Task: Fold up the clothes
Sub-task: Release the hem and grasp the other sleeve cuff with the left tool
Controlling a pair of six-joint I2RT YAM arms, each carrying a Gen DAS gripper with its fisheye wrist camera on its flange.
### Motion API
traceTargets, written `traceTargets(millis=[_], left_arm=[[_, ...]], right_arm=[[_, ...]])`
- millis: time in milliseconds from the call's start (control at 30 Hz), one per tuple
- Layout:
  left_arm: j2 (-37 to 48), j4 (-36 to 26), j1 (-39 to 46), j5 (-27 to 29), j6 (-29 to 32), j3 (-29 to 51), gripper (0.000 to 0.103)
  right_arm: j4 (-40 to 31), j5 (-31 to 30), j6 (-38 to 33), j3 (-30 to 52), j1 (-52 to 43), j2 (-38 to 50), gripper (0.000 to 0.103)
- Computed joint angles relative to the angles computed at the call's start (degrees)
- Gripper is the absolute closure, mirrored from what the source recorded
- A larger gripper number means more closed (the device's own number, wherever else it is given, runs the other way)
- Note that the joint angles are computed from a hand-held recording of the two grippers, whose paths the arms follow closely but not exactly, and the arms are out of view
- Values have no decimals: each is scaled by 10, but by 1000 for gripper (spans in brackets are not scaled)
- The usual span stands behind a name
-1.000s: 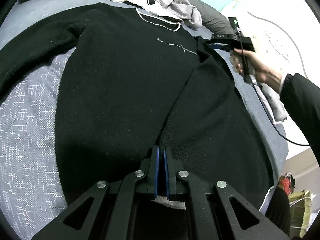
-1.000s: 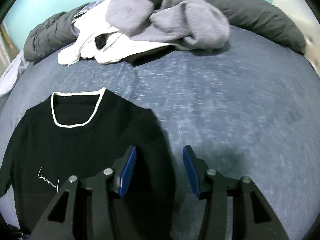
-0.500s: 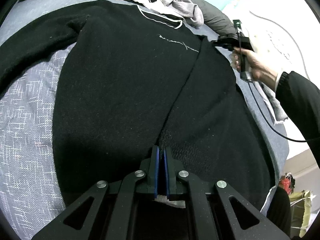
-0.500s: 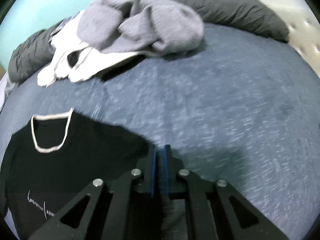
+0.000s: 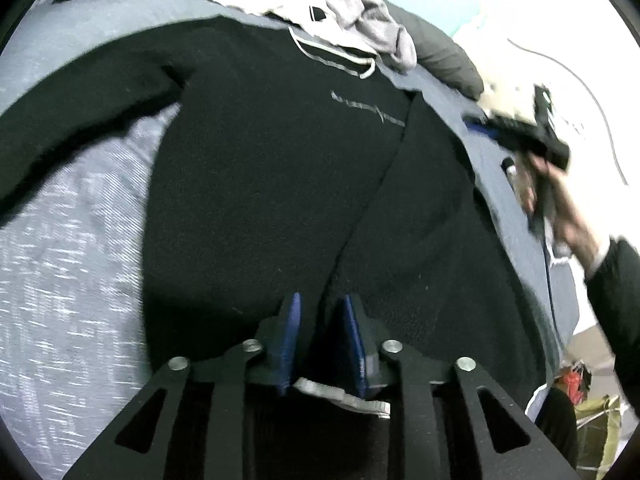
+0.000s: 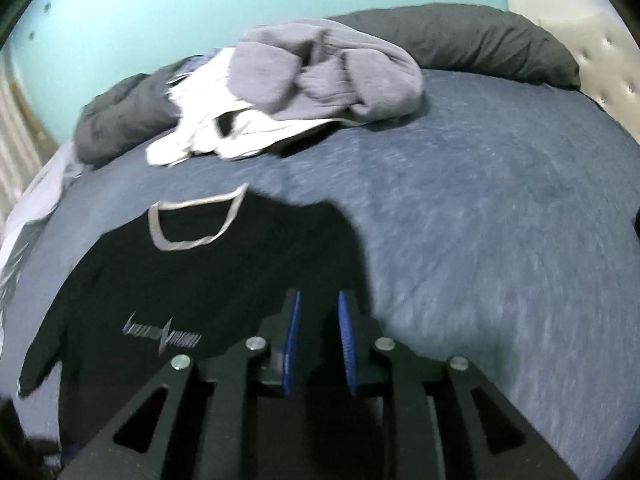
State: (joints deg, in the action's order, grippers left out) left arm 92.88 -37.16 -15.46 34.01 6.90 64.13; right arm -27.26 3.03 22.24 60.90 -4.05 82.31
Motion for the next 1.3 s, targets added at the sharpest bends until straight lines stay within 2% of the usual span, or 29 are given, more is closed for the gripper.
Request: traceTargets(millis=[100, 133, 167, 233, 300, 367, 400, 433, 600, 700, 1000, 1300], left_arm=[[-5, -6, 23, -5, -3, 4, 72], [-7, -9, 33, -5, -4, 6, 69], [-10, -10, 43, -5, -9, 7, 67], [-16, -19, 64, -10, -16, 16, 61], [-19, -39, 96, -1, -17, 29, 60], [-19, -61, 132, 5, -15, 46, 57], [-18, -75, 151, 6, -10, 57, 53], [-15, -89, 172, 5, -4, 66, 50], [16, -142, 288, -19, 35, 118, 48], [57, -151, 345, -40, 40, 155, 47], [114, -132, 445, -92, 52, 205, 47], [139, -83, 460, -111, 42, 198, 47]], right_arm=[[-1, 16, 65, -64, 63, -81, 75], [-2, 21, 93, -83, 88, -108, 66], [-8, 25, 114, -95, 111, -129, 63], [-20, 46, 161, -122, 170, -179, 63], [-34, 77, 214, -142, 236, -222, 62], [-49, 112, 267, -158, 302, -258, 53], [-54, 136, 296, -168, 340, -274, 52], [-60, 162, 327, -177, 381, -288, 50], [-85, 229, 438, -203, 515, -298, 48], [-88, 275, 488, -219, 572, -305, 47], [-84, 313, 520, -243, 609, -315, 45], [-84, 323, 528, -256, 615, -322, 45]])
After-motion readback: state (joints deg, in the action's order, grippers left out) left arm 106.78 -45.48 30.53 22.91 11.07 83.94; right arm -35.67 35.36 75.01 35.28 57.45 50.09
